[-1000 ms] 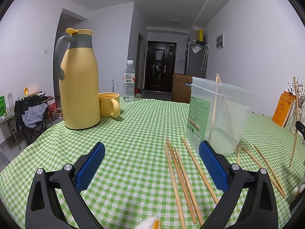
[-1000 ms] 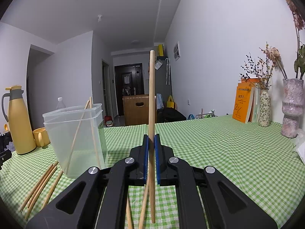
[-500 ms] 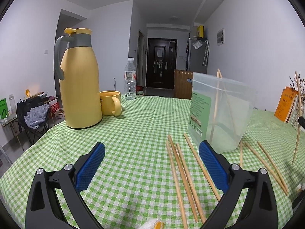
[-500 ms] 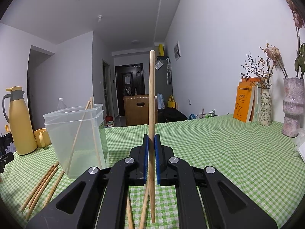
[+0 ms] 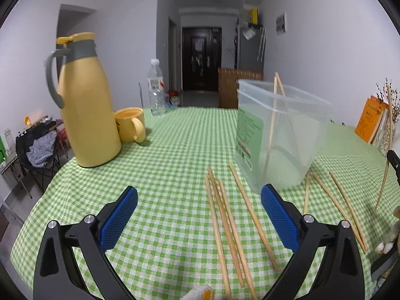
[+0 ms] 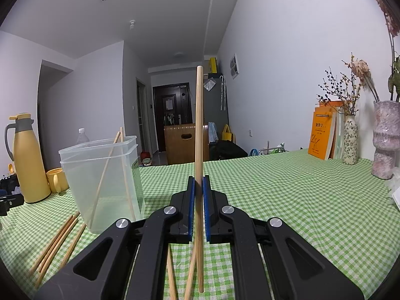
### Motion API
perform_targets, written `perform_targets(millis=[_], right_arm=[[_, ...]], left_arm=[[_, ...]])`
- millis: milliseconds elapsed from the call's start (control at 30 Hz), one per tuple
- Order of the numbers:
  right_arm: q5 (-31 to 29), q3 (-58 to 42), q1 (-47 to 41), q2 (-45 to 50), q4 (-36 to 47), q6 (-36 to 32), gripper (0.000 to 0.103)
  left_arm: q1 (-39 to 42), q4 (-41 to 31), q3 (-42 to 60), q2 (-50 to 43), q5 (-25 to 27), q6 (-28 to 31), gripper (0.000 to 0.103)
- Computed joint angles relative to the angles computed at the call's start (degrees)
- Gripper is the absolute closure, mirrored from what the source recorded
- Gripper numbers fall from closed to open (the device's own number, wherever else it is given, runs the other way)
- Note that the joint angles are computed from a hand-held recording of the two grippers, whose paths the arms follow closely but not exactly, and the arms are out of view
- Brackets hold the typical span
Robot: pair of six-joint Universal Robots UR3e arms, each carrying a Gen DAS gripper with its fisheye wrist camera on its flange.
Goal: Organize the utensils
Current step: 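Lower the left tool toward the parallel chopstick row while the right tool holds its chopstick upright, then close the left tool on one chopstick from the parallel row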
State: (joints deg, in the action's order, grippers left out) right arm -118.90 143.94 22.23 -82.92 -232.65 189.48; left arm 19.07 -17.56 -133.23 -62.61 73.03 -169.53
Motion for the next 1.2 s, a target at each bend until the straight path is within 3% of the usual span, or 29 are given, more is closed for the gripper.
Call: perform_targets(millis=[500, 667, 1000, 1200], right_arm=[[0.43, -0.17, 0.14, -0.09, 0.74, 0.46, 0.096], [0.47, -0.15, 0.15, -0.03, 0.59, 0.43, 0.096], [0.73, -0.37, 0.22, -0.02, 1.09, 0.65, 0.096], [1.08, -0.27, 0.01, -0.15, 1.23, 0.69, 0.096]], left_arm=[[-10.52, -25.97, 21.27, -15.07, 9.4, -1.42, 0.008], [-11.99, -29.24, 24.63, -19.26, 11.73, -2.12, 0.009], [-10.72, -37.14, 31.26, -25.24, 10.98, -1.65, 0.037], [-10.04, -40.72, 34.53, -28.45, 10.78, -1.39, 0.062]])
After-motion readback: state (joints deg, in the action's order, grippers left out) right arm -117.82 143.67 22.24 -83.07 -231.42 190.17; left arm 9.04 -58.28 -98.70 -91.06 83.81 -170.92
